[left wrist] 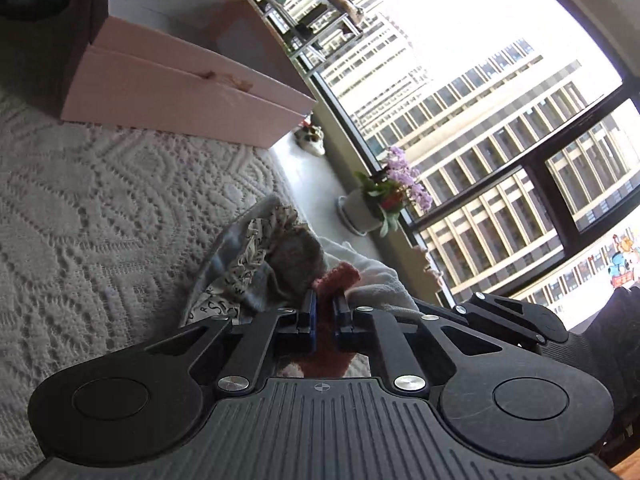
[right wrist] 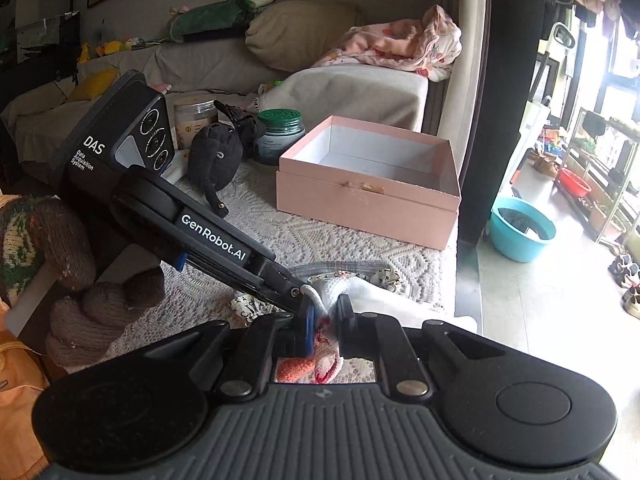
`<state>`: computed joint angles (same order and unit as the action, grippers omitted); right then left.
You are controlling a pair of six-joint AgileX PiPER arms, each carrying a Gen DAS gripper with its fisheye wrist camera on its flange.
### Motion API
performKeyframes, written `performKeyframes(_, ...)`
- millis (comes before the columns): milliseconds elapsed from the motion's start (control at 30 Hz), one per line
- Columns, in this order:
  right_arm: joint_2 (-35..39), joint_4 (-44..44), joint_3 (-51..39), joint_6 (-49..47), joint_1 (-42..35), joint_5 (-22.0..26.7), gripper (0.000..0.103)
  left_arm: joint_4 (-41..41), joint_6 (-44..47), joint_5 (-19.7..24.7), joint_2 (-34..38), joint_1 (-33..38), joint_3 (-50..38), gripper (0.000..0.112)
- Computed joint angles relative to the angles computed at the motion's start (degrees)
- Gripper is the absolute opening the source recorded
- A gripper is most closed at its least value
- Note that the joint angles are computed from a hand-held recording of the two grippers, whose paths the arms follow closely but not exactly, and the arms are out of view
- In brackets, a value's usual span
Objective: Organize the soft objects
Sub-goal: 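Carry the clothes bundle with both tools toward the pink box, then lower the clothes into the pink box and open both tools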
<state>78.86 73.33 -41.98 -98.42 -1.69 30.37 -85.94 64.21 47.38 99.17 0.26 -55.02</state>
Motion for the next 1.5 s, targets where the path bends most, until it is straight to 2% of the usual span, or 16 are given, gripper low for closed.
performKeyframes(233,-1.7,1.5,-0.7,0.8,-3.7,1.2,0.01,8.1,6.5,-28.1,-17.3,-6.3,7.3,0.007)
performKeyframes(300,-2.7,3.4,-0.3,-0.5,-3.6,0.0,0.01,12.9,4.7,-31.9,-21.4,-6.9,9.8,0.007)
performKeyframes(500,-4.1,3.9,-3.2,2.0,-7.0,4.7,0.01,16.3,3.0,-28.2,-31.7,-1.7,11.9,0.007)
performKeyframes(667,-3.3,6.1,-11.3,3.5,-8.1,10.0,0.01,20.8,-1.7,-25.7,-30.3,-2.2,-1.2,0.007)
performKeyframes(833,5.2,12.3,-23.3,1.0,-1.4,4.8,0.01,34.6,-14.7,-26.0,-18.1,-5.9,-20.6,0.008)
performKeyframes(900,9.6,17.9,-27.2,-5.4,2.1,0.0,0.01,44.0,-24.0,-24.4,-11.3,-6.5,-29.8,0.012)
performKeyframes(967,15.1,20.9,-31.9,-9.4,4.8,-3.0,0.012,52.5,-35.4,-18.9,-1.8,-5.8,-41.1,0.013)
performKeyframes(1000,18.4,19.6,-34.7,-8.4,5.3,-2.9,0.019,55.6,-41.2,-16.8,3.9,-5.0,-46.3,0.013)
performKeyframes(1033,21.6,15.9,-37.7,-5.1,6.1,-3.4,0.039,58.9,-46.9,-12.3,9.6,-4.2,-52.0,0.012)
performKeyframes(1100,26.3,6.4,-41.4,5.6,8.2,-7.7,0.061,64.2,-54.9,-3.5,20.1,-3.5,-62.8,0.013)
performKeyframes(1133,28.2,1.9,-41.8,10.0,9.0,-9.5,0.061,64.1,-55.5,-1.3,23.1,-3.1,-65.5,0.013)
performKeyframes(1167,29.1,-0.9,-41.6,12.1,9.3,-9.8,0.061,62.1,-53.8,-0.9,25.2,-2.5,-66.0,0.013)
performKeyframes(1267,28.6,2.8,-36.5,4.9,9.8,-11.7,0.061,57.1,-49.2,-8.2,23.2,-1.5,-58.0,0.013)
performKeyframes(1333,27.5,6.4,-34.1,0.3,9.5,-11.4,0.061,49.7,-42.8,-12.7,19.6,0.0,-52.2,0.013)
performKeyframes(1433,27.5,5.4,-34.2,3.3,8.4,-7.4,0.067,35.4,-27.0,-18.7,10.8,2.6,-39.3,0.013)
performKeyframes(1500,28.9,3.9,-36.4,6.6,8.9,-7.2,0.071,29.9,-20.3,-20.4,4.8,4.0,-31.7,0.013)
